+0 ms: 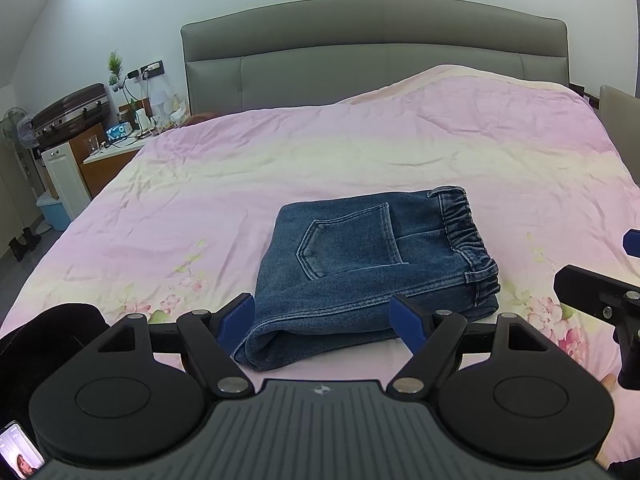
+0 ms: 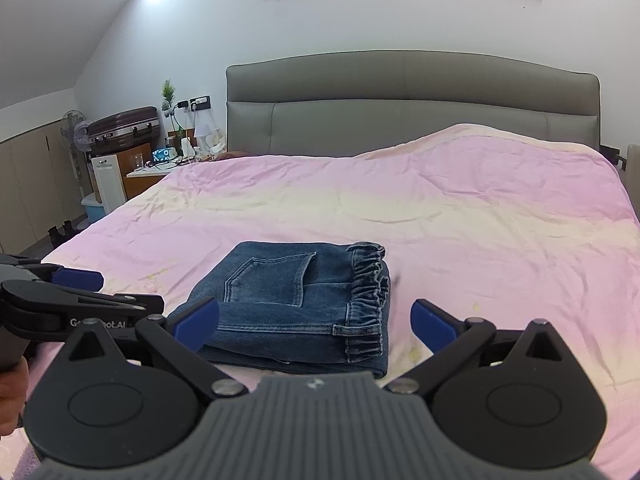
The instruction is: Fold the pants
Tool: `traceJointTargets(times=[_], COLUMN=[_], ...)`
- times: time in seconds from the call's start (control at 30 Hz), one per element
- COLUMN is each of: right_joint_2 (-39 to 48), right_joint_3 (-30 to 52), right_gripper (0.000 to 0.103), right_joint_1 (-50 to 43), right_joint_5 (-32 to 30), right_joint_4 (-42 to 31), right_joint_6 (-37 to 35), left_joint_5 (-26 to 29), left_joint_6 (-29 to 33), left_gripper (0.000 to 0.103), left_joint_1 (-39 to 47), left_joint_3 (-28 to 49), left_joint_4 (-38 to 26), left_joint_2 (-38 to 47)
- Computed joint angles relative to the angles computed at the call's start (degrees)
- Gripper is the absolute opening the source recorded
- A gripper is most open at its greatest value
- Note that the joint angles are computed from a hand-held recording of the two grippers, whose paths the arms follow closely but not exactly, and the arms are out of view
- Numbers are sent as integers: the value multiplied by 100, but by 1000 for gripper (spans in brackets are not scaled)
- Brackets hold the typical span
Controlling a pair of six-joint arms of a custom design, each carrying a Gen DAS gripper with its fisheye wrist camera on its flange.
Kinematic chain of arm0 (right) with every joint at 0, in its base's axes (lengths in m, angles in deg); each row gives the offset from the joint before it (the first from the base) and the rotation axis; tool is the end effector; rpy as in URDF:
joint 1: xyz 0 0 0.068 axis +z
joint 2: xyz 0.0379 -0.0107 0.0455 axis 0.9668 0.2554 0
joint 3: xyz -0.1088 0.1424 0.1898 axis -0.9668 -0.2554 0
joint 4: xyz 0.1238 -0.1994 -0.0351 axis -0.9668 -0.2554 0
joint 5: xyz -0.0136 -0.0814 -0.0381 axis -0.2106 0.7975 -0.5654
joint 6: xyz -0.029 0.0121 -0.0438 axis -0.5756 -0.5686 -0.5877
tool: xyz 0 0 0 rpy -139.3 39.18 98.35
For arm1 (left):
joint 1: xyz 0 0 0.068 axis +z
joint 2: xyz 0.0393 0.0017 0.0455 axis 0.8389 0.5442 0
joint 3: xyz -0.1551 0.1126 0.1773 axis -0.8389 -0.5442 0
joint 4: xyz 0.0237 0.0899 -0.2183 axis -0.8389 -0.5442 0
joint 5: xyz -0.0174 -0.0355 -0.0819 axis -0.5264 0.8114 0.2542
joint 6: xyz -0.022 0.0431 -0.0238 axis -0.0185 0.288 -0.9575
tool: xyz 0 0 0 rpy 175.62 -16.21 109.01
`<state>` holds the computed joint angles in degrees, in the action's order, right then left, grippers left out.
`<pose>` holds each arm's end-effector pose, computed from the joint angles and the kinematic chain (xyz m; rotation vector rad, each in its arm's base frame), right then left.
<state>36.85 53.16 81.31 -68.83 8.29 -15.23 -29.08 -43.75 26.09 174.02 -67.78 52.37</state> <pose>0.3145 0.0483 0.3392 -0.5083 2.0236 0.4235 0.2979 -0.1535 0.3453 -0.2530 2.2337 0.2431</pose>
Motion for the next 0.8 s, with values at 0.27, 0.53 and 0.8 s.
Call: traceJointTargets(times=[0.27,0.53,0.8], right_joint_2=[47,67,101], right_joint_3=[20,37,68], right_gripper=[98,98,98], right_joint_1=[-20,7,-21], right_joint_5=[-97,-142,-184], right_joint_4=[-3,-45,-40], right_joint_6=[-5,-43,6], left_joint_5=[1,-19,-84], left_joint_6=[2,-11,-8], left_gripper=[90,90,90], left_joint_1=[7,-3,-19], left_joint_3=[-13,-67,-42], left_joint_4=[4,28,-18], left_joint_2=[-12,-31,-15])
